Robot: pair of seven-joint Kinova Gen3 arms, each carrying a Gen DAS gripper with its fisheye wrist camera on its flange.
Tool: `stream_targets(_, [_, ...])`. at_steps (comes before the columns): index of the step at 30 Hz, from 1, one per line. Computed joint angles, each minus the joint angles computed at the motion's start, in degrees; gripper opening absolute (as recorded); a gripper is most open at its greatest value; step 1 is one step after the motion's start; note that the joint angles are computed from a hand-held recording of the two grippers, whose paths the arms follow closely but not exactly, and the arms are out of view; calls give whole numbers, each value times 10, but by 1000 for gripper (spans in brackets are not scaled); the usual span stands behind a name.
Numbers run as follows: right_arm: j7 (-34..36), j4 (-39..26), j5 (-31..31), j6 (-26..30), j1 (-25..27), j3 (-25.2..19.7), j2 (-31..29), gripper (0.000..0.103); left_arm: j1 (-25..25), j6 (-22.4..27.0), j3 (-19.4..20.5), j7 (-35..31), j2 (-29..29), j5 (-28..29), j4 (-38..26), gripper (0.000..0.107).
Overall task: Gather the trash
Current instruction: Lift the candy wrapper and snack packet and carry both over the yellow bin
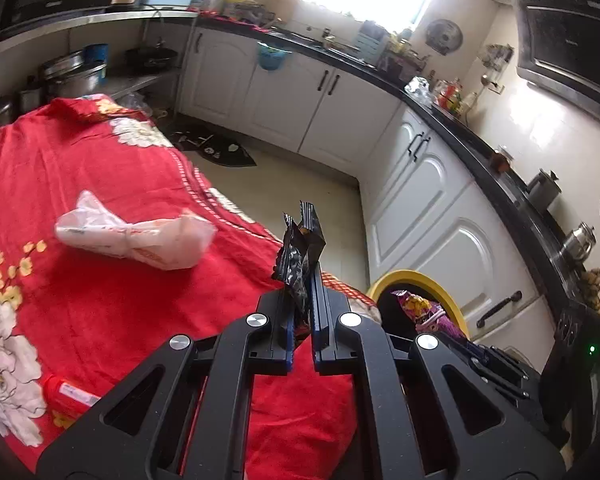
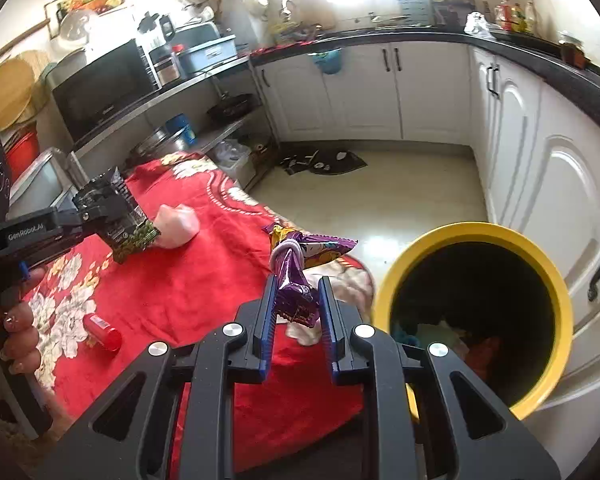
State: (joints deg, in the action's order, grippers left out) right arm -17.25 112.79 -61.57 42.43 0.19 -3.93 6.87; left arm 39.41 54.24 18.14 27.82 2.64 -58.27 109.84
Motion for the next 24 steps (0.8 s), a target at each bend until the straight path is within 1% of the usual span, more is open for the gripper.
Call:
stream_targets(4, [6,-2,-9,3,15,10,2,20,5,-6,-3,-20,19,-5,-22,3])
stream_targets(13, [13,-3,-21,4,50,26,7,20,29,-32,-31,-68,62,-8,-74,3])
stream_targets(24, [13,-2,-27,-29,77,32,15,20,61,-66,-70,-132,107,1,-130,3])
